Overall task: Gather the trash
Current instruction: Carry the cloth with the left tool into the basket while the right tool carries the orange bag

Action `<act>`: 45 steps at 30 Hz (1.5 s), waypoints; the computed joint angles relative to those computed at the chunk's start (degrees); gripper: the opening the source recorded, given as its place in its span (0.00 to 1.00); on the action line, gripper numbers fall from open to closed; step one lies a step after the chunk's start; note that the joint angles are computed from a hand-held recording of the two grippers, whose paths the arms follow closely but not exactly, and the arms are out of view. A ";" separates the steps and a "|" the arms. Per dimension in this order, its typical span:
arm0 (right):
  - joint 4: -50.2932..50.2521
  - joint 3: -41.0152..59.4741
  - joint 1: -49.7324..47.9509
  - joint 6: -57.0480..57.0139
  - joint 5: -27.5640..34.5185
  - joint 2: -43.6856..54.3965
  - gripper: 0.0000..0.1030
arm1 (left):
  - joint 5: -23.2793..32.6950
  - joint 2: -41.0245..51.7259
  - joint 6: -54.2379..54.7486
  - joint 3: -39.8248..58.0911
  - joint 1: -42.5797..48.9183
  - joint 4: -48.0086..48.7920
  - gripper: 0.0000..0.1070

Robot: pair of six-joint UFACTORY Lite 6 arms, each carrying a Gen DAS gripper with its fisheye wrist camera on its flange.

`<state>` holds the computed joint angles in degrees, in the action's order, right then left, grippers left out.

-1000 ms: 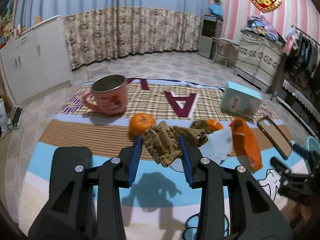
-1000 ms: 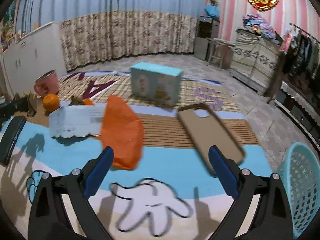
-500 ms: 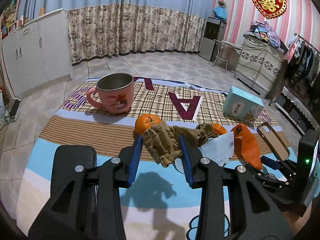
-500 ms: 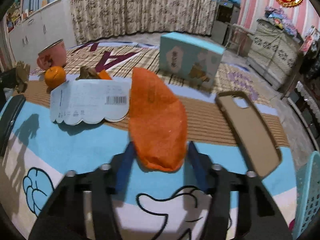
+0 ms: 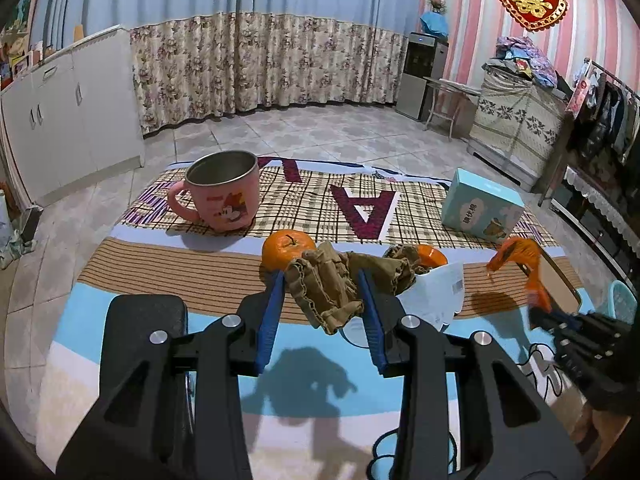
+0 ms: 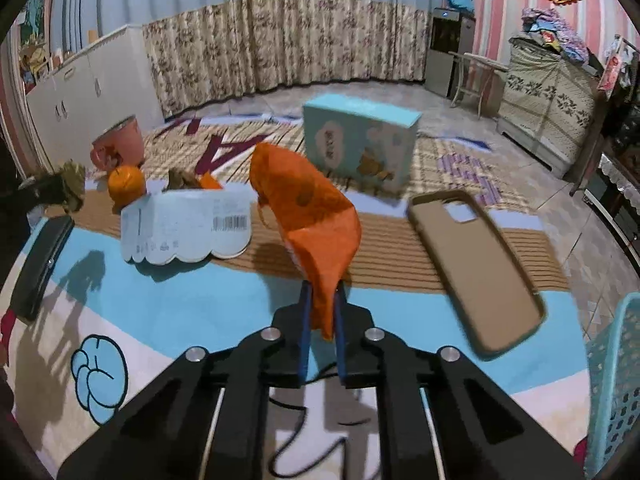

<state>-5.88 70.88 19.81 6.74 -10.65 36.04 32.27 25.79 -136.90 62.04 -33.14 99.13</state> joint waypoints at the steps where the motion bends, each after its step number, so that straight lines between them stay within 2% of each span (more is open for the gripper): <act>1: -1.04 -0.18 -0.48 0.84 0.00 -0.58 0.10 | 0.09 0.23 0.44 0.29 -0.17 -0.27 0.34; 7: -6.38 -6.94 -4.45 4.15 -2.25 -7.53 0.10 | 0.66 1.37 2.55 2.33 -1.74 -1.50 0.34; 14: -12.87 -11.98 -10.18 7.45 -2.76 -13.34 0.10 | -2.59 1.86 -2.25 3.51 -2.75 2.40 0.34; 21: -24.90 -15.54 -17.17 16.41 -3.79 -17.73 0.10 | 0.59 6.31 5.81 9.98 -7.71 -3.92 0.34; 27: -33.67 -18.65 -24.41 22.20 -5.19 -20.85 0.10 | -0.94 10.30 9.14 15.33 -10.57 -6.65 0.34; 30: -39.51 -19.43 -28.58 26.73 -6.09 -21.86 0.10 | 0.64 13.32 15.91 20.61 -12.68 -12.09 0.34; 35: -48.64 -19.46 -34.63 33.75 -7.38 -22.76 0.10 | 1.09 15.31 18.94 26.03 -15.15 -15.11 0.34; 38: -53.70 -19.47 -38.86 37.45 -8.68 -23.62 0.10 | 4.82 17.75 24.05 31.66 -17.68 -18.54 0.34; 45: -64.15 -18.23 -47.82 44.54 -12.74 -23.20 0.10 | 9.66 26.17 37.96 50.81 -21.55 -28.71 0.34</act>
<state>-70.03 52.65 -28.01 51.28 -23.39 12.84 41.94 51.95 -98.94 112.85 -54.70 70.42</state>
